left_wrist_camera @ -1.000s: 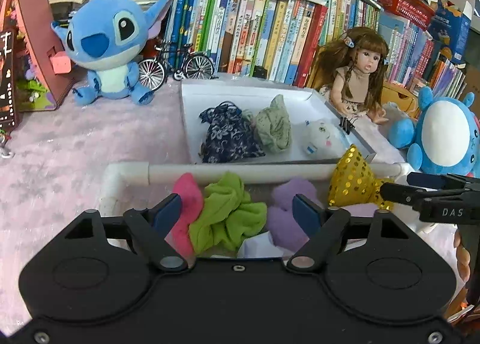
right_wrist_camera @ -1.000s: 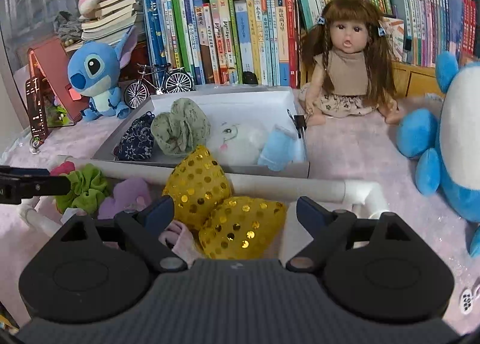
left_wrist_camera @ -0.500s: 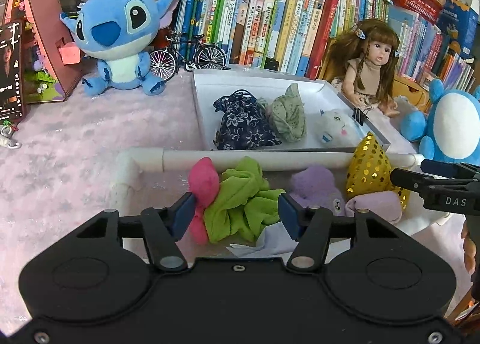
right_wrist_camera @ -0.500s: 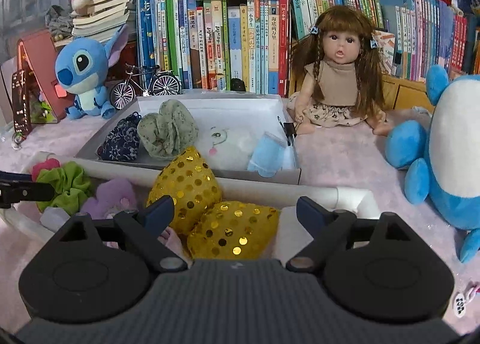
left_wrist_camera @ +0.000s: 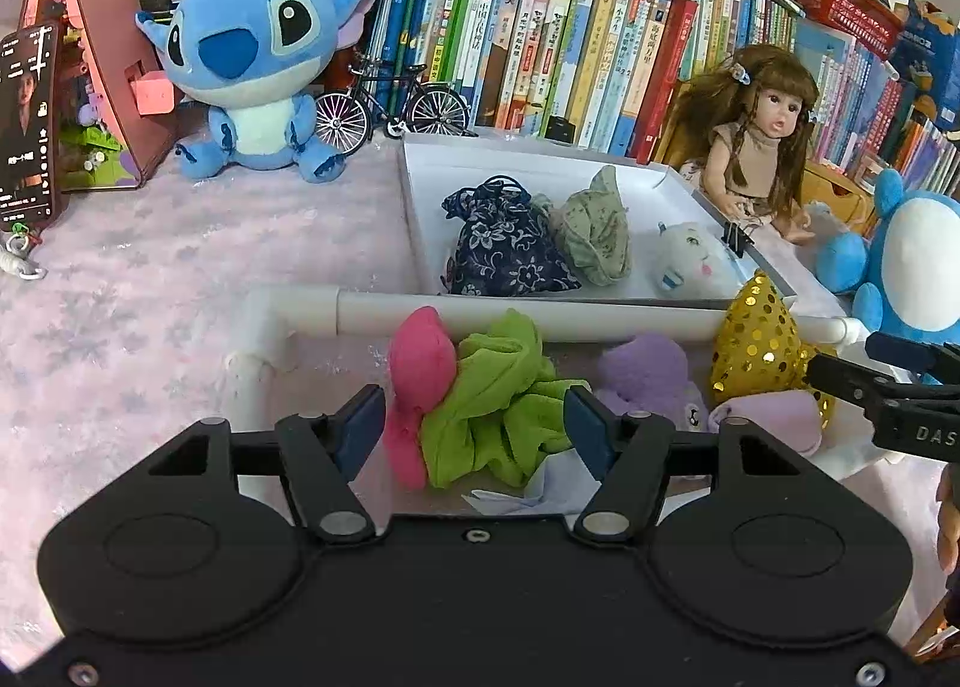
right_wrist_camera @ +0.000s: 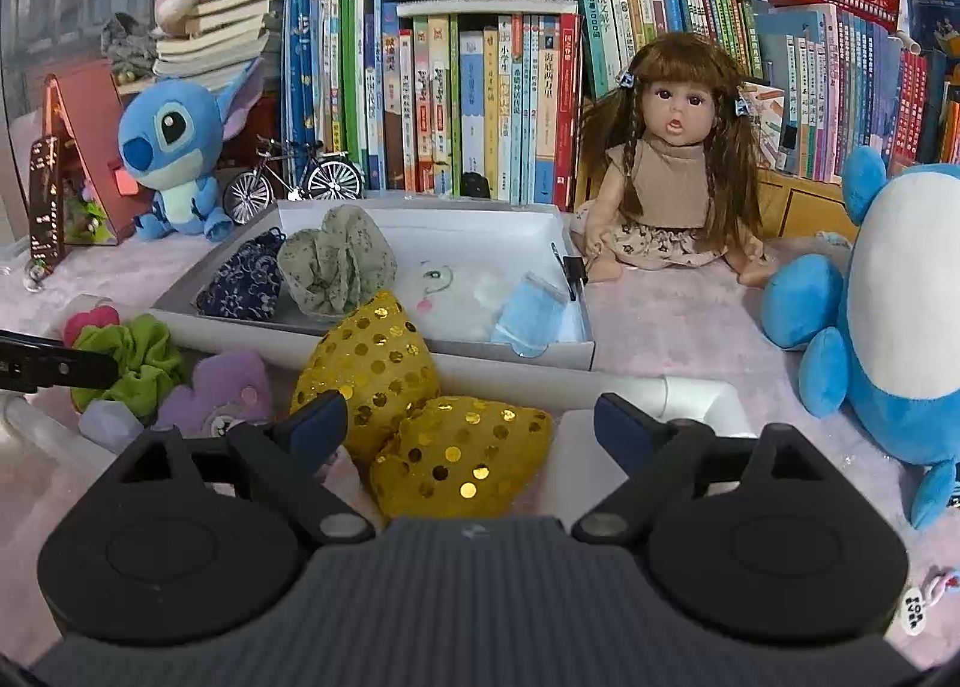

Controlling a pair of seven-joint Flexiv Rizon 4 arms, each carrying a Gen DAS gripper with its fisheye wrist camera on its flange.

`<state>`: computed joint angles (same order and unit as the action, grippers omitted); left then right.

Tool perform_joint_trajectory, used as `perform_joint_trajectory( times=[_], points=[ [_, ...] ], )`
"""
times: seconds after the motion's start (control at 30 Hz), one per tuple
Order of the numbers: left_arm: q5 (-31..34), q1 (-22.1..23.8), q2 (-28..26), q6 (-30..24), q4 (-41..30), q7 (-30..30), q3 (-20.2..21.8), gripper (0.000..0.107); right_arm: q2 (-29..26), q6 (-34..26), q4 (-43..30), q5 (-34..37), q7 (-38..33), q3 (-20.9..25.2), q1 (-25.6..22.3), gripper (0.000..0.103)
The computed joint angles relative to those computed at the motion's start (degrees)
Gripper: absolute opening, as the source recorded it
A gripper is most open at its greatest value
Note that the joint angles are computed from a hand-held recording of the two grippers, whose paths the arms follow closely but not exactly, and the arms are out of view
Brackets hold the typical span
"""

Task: Organize soft objects
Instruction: 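Grasp the pink and green scrunchies with the left gripper while the right grasps the white foam block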

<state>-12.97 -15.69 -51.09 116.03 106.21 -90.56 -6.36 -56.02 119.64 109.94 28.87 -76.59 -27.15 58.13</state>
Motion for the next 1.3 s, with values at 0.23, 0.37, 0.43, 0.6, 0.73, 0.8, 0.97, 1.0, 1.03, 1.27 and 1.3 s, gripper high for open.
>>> perform_joint_trajectory(
  times=[0.23,0.37,0.43,0.6,0.73,0.8,0.97,1.0,1.03,1.27,1.3],
  points=[
    [0.77,1.29,-0.27,0.83,0.51,-1.14,-1.16,0.064,-0.15,2.19,1.59,2.63,-0.99,-0.23,0.92,0.094],
    [1.47,1.27,-0.19,2.13,0.95,-1.50,-1.00,0.064,0.08,2.42,1.92,3.56,-1.70,0.37,0.44,0.094],
    [1.33,1.04,-0.24,2.02,0.88,-1.39,-0.76,0.064,-0.13,2.47,1.79,4.38,-1.83,0.26,0.50,0.094],
    [1.28,1.60,-0.47,1.53,0.89,-1.96,-1.22,0.063,-0.47,2.39,1.65,6.53,-1.67,-0.32,0.79,0.094],
    [1.71,2.07,-0.55,1.66,1.07,-2.29,-1.38,0.063,-0.57,2.35,1.87,7.83,-0.91,-0.72,0.76,0.094],
    [1.79,2.23,-0.55,1.57,1.11,-2.44,-1.42,0.062,-0.80,2.10,1.96,8.48,-0.59,-1.23,1.03,0.094],
    [2.24,3.08,-0.87,1.06,0.80,-3.09,-2.20,0.062,-1.13,1.27,2.37,7.74,0.26,-1.73,1.27,0.094],
    [2.47,3.36,-1.00,1.07,0.69,-3.28,-2.48,0.062,-1.29,1.25,2.41,7.54,0.41,-1.87,1.42,0.094],
    [2.69,3.63,-1.12,1.09,0.60,-3.50,-2.75,0.062,-1.43,1.19,2.43,7.36,0.53,-2.08,1.64,0.093],
    [5.11,6.01,-2.16,1.10,-0.34,-4.83,-5.05,0.043,-1.71,0.18,2.82,5.82,1.34,-2.55,2.07,0.065],
    [5.53,6.43,-2.33,0.82,-0.48,-4.99,-5.47,0.040,-1.87,0.02,2.88,5.66,1.68,-2.69,2.21,0.058]
  ],
)
